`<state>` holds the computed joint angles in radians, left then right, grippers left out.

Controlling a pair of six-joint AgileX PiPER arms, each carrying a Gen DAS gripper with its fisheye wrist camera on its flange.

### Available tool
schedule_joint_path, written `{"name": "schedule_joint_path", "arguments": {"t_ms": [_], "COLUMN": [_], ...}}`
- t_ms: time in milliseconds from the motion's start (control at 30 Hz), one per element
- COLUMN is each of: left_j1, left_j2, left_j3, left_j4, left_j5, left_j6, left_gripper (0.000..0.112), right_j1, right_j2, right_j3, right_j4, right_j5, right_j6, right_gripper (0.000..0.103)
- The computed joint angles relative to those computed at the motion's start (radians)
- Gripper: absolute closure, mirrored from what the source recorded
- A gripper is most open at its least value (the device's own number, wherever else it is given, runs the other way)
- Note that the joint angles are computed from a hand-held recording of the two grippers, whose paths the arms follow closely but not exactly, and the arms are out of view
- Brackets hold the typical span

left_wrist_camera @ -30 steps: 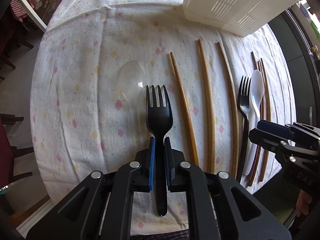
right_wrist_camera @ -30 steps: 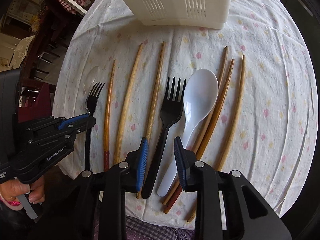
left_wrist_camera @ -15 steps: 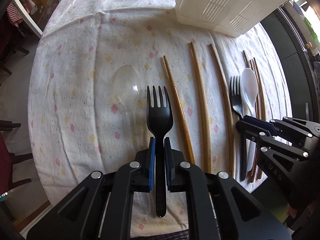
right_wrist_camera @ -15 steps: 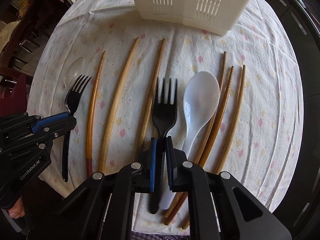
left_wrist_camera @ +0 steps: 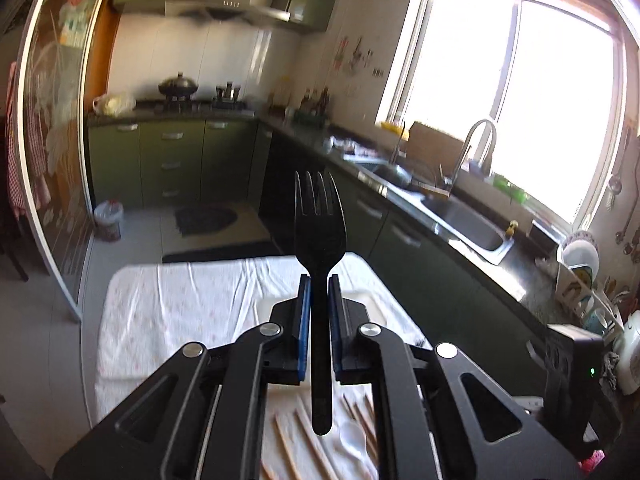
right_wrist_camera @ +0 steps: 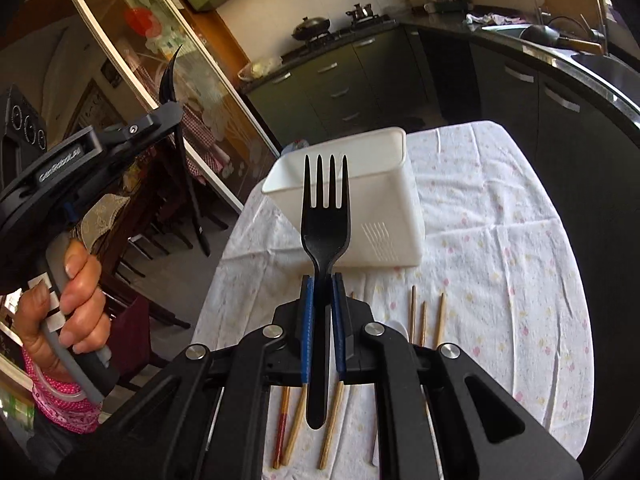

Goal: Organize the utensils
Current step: 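Lift the left gripper's fork into the white basket while the right gripper drops its fork in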

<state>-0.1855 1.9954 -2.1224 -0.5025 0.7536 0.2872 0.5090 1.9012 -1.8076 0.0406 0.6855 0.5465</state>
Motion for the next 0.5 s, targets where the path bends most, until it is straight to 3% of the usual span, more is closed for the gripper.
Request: {"name": "schedule_joint_path", "arguments": {"t_ms": [67, 167, 333, 500], "left_j1": [-0.023, -0.055, -0.086, -0.089], "left_j2": [0.051, 0.157, 0.378, 0.332], "left_j3": [-0.031, -0.138, -0.441, -0.277], "left_j4": [-0.018, 0.108, 0.312, 0.319], "left_j5": [-0.155, -0.254, -0.117, -0.164], "left_j6": [0.024, -0.111, -0.31, -0.257], "left_gripper": [0.104, 0.104, 0.104, 0.103], "right_j1": [-0.015, -0.024, -0.021, -0.02], "right_j2": [-0.036, -0.083, -0.104, -0.024], "right_j3": [0.034, 0.09, 0.078, -0.071], "right_j4": [-0.018, -0.063, -0.233, -0.44], "right_j5": [-0.046, -0.105, -0.139, -0.138], "right_j6": [0.005, 0.03, 0.14, 0.289], "right_gripper": [0.093, 0.093, 0.093, 0.093]}}
